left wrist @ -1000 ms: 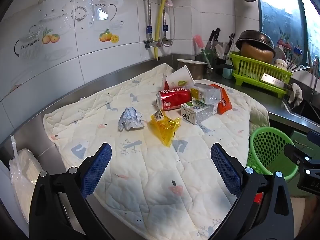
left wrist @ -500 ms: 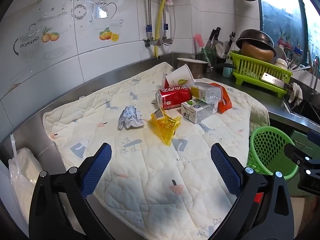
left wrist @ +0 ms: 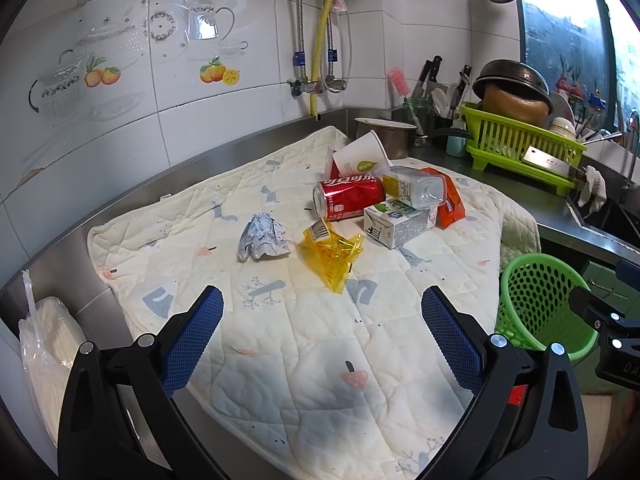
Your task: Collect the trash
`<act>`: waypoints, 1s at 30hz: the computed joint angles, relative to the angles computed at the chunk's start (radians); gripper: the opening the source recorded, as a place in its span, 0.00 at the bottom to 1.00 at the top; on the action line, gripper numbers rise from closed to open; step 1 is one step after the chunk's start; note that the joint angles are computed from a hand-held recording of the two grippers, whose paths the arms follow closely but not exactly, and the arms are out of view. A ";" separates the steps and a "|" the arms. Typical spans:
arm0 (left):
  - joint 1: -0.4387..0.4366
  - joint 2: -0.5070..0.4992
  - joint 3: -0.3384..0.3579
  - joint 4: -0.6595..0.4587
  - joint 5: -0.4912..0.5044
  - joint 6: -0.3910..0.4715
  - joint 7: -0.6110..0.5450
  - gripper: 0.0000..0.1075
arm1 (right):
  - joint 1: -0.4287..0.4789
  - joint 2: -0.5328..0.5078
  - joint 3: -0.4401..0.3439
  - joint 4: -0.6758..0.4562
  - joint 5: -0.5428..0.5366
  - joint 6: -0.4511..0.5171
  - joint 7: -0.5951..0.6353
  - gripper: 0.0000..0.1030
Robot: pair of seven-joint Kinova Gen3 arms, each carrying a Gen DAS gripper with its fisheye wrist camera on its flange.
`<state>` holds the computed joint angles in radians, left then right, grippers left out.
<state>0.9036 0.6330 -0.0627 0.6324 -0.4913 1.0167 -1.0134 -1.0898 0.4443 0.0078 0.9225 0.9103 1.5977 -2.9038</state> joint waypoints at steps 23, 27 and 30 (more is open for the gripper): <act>-0.008 0.003 0.002 0.001 0.001 0.002 0.006 0.91 | 0.009 0.005 0.006 -0.012 -0.010 -0.014 0.020 0.94; -0.015 0.017 0.005 -0.022 0.013 0.019 -0.003 0.91 | 0.017 0.011 0.006 -0.019 -0.015 -0.024 0.036 0.94; -0.018 0.026 0.001 -0.037 0.019 0.029 -0.007 0.91 | 0.020 0.017 0.011 -0.029 -0.013 -0.031 0.059 0.94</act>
<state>0.8856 0.6591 -0.0618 0.5949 -0.4724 1.0458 -1.0199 -1.0699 0.4618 0.0190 0.8934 0.8978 1.5664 -2.8447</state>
